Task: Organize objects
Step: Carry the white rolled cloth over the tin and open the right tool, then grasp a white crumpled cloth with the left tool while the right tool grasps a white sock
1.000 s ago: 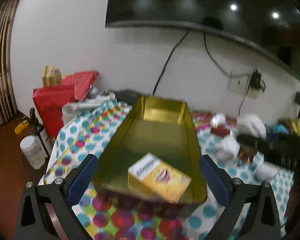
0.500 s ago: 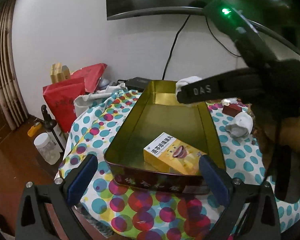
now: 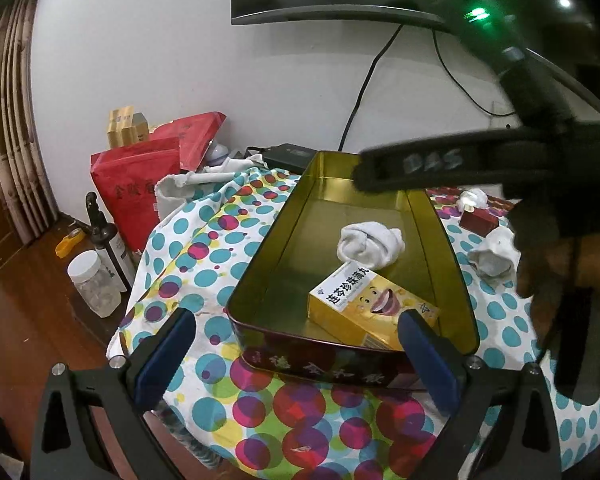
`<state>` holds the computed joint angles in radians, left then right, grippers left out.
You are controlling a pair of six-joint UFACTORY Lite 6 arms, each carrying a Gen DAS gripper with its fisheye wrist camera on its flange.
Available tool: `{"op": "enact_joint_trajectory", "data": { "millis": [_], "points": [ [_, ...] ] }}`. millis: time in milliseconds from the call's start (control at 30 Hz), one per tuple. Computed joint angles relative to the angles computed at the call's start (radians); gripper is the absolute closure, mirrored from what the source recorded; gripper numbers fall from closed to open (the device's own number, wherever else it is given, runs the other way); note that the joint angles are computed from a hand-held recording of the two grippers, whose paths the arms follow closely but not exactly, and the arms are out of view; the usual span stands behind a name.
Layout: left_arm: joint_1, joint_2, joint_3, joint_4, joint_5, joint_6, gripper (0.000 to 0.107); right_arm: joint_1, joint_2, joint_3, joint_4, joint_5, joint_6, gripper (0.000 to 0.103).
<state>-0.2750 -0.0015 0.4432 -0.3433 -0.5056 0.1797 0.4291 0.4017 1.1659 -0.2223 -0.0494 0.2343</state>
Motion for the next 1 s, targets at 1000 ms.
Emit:
{"op": "enact_joint_trajectory", "data": {
  "millis": [1000],
  "points": [
    [-0.497, 0.541, 0.741, -0.642, 0.077, 0.542, 0.004, -1.032, -0.341, -0.713, -0.809, -0.502, 0.298, 0.005]
  ]
}}
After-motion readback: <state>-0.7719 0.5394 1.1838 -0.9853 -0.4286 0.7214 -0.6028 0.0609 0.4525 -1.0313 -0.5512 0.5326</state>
